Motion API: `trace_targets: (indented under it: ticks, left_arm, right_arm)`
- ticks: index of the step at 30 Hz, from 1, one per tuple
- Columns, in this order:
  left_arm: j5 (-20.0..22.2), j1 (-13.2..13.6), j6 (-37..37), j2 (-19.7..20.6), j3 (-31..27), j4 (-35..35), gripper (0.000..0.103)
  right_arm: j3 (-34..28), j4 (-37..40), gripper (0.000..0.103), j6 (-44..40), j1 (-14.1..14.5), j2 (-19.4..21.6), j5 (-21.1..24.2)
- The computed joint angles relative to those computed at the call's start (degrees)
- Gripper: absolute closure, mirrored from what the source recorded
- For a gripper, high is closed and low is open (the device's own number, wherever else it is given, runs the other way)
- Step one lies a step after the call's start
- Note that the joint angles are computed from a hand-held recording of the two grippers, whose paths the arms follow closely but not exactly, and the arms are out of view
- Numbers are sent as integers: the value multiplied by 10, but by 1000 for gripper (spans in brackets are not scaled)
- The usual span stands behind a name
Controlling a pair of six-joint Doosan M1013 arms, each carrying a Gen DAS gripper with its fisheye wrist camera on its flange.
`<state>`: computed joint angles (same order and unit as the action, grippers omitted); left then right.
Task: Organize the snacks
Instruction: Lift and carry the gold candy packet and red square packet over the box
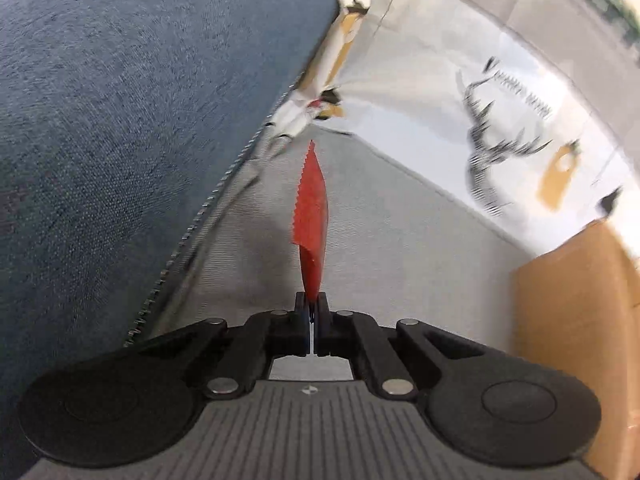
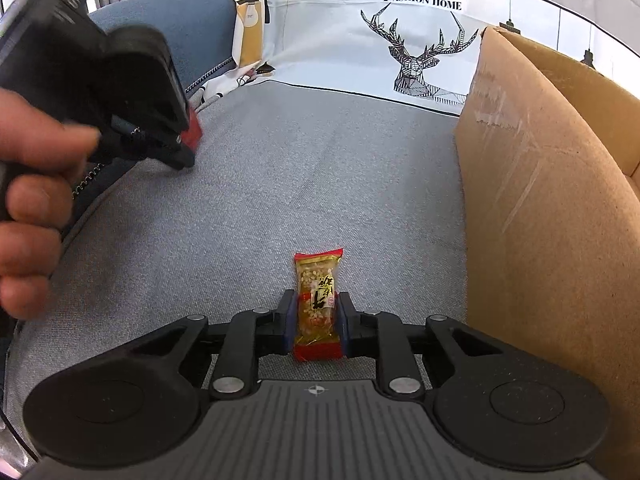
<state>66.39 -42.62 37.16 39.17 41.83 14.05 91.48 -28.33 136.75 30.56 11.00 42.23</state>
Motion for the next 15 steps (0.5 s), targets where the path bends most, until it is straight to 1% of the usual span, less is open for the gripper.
trace_targets:
  ticks: [2,3,8,12,15]
  left_arm:
    - [-28,4,4,-8,14,-24,102]
    - [-35,5,3,-10,18,-31,102]
    - [-40,6,17,-9,16,-48,102]
    - [-41,2,35,-9,15,-39,102]
    - [-43,-4,47,-10,13,-16,102]
  right_arm:
    - [2,1,81,1,-1,-1,-3]
    - [2,1,82,3,-2,-2,-5]
    - [7,-14,84,16,-1,-6,-17]
    - [8,-14,84,19,-3,-7,-19]
    - [12,-31,84,33,-2,-10,-29]
